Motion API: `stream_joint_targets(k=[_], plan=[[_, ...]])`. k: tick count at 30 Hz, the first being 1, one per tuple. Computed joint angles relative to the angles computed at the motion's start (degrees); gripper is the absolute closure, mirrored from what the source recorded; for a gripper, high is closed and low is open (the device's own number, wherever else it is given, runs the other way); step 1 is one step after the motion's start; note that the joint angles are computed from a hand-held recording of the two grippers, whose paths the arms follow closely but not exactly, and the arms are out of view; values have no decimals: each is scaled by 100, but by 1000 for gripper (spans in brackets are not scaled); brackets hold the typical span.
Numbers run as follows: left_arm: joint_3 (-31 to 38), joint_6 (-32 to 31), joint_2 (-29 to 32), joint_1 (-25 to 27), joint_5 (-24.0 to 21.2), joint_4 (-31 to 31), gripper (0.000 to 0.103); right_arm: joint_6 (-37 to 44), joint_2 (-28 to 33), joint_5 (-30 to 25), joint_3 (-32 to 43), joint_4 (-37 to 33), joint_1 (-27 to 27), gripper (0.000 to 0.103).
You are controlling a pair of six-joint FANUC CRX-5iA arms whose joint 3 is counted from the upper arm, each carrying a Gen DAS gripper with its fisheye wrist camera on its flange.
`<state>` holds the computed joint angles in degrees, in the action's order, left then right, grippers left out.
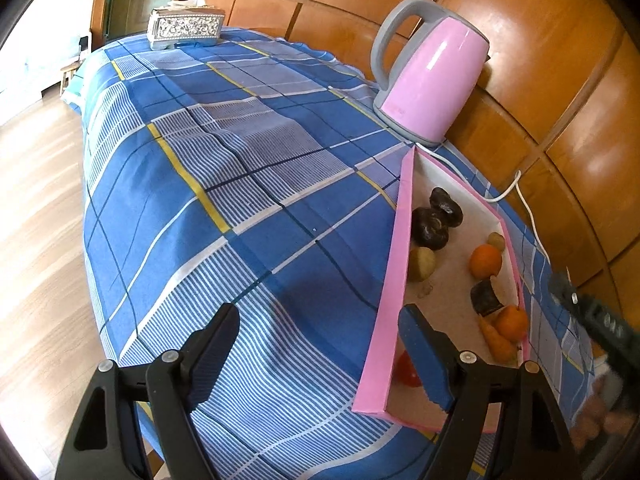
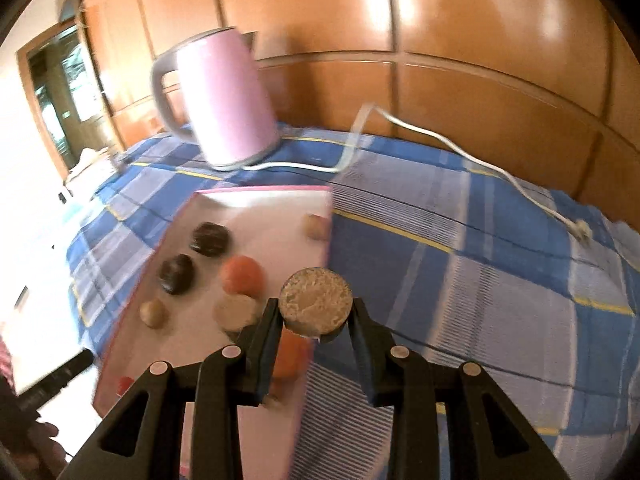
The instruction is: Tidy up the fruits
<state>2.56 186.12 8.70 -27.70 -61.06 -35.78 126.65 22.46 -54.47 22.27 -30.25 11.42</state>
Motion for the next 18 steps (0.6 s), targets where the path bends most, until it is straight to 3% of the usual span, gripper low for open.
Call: stream_joint_targets(k=[3, 7, 13, 18], plan=[[-16, 12, -5, 9, 4, -8, 21, 38, 50, -76, 111, -28, 191, 69], [-57, -1, -11, 50, 40, 36, 20, 104, 299, -584, 517, -158, 439, 69], [-80, -39, -2, 73, 35, 57, 20, -20, 500, -554, 537, 337, 855, 65], [-90, -57, 7, 91, 46, 96, 20, 73, 391, -486, 436, 169, 721, 64]])
